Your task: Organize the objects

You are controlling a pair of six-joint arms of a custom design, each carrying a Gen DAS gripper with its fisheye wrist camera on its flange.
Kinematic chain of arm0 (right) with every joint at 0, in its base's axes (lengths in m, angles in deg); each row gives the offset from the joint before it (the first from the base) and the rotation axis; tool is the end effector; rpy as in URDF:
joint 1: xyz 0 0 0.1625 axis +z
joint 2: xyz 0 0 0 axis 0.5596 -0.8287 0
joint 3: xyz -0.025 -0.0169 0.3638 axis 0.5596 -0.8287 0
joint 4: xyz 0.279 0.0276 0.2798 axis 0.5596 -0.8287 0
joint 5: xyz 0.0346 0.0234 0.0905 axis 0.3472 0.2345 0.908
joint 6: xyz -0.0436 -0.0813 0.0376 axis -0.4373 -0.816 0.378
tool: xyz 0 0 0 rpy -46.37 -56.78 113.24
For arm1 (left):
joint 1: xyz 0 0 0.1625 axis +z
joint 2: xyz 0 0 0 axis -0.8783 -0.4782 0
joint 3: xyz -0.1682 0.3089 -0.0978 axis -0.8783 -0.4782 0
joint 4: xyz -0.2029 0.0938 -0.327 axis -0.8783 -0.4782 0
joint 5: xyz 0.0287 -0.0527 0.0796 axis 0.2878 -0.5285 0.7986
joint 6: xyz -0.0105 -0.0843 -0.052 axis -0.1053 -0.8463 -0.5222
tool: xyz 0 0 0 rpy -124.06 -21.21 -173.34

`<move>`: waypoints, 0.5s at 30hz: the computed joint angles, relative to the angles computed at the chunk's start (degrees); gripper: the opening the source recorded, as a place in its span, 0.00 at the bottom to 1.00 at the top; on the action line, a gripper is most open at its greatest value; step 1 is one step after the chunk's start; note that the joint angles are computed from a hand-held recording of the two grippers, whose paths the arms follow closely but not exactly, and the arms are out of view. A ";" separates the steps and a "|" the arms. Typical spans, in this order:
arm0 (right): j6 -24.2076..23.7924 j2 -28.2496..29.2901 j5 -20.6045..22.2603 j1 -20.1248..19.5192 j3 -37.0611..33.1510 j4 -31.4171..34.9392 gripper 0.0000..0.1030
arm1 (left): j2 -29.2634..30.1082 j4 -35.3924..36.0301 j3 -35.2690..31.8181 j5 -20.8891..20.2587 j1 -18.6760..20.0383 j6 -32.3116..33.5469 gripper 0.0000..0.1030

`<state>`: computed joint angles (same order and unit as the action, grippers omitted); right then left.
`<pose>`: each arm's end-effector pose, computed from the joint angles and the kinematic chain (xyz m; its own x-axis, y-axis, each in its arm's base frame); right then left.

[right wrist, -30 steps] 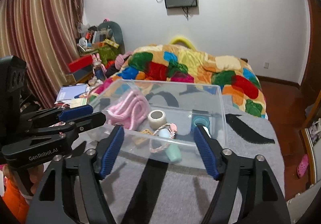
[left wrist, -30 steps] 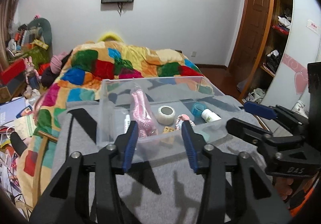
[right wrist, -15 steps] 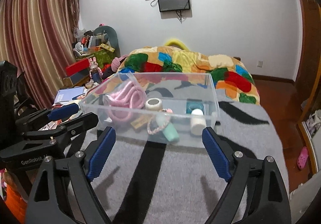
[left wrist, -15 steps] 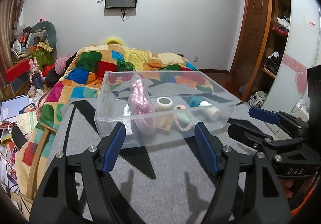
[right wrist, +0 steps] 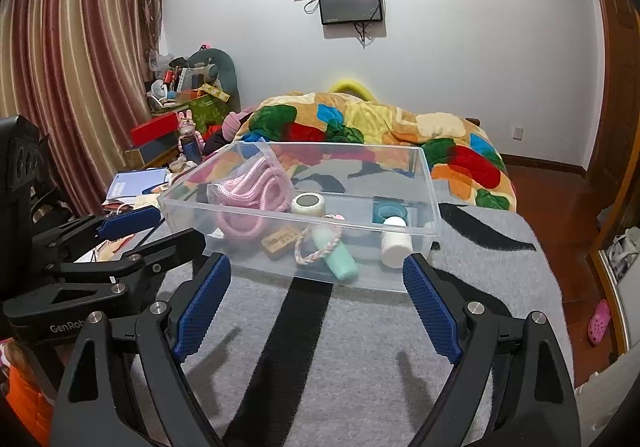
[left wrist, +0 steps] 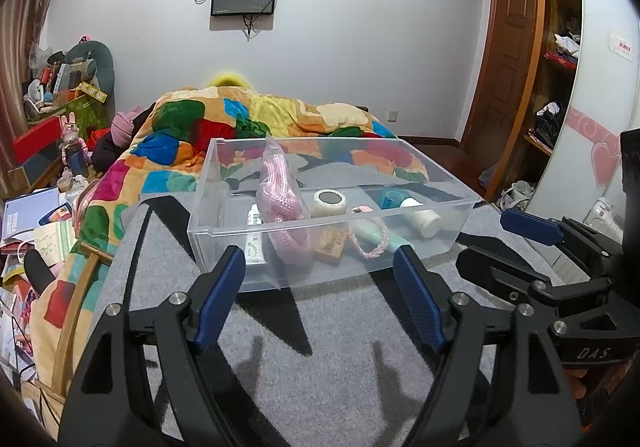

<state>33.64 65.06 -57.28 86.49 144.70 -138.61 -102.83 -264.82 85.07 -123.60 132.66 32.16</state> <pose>0.3482 -0.4314 -0.0694 -0.7390 -0.3232 0.5912 -0.6557 0.5466 -0.5208 0.0332 -0.4552 0.2886 -0.7508 0.2535 -0.6099 0.6280 0.5601 -0.5403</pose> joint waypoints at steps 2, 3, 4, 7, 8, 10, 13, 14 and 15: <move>-0.02 0.09 -0.08 0.10 0.00 0.01 0.84 | -0.07 0.08 0.02 -0.06 0.02 0.02 0.76; -0.03 0.11 -0.12 0.11 -0.02 0.04 0.84 | -0.12 0.15 0.05 -0.04 -0.01 -0.01 0.76; 0.01 0.12 -0.14 0.13 0.03 0.03 0.84 | -0.12 0.15 0.05 -0.04 -0.01 -0.01 0.76; 0.10 0.06 -0.03 0.10 0.00 0.20 0.84 | -0.16 0.30 0.08 0.01 -0.05 -0.28 0.78; 0.09 0.10 -0.02 0.11 -0.09 0.25 0.84 | -0.20 0.38 0.07 -0.01 -0.04 -0.36 0.78; 0.08 0.08 0.09 0.09 -0.04 0.24 0.84 | -0.21 0.49 0.03 -0.07 0.07 -0.51 0.79; 0.09 0.11 0.19 0.11 -0.02 0.23 0.84 | -0.25 0.62 -0.05 0.07 0.07 -0.84 0.82; 0.12 0.08 0.31 0.07 0.00 0.26 0.84 | -0.25 0.75 -0.09 0.19 0.09 -1.05 0.84; 0.18 0.04 0.43 0.02 0.03 0.34 0.84 | -0.26 1.06 -0.21 0.12 0.18 -1.28 0.85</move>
<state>33.82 65.10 -56.85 86.50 144.73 -138.27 -103.10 -263.76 84.86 -123.48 132.84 30.88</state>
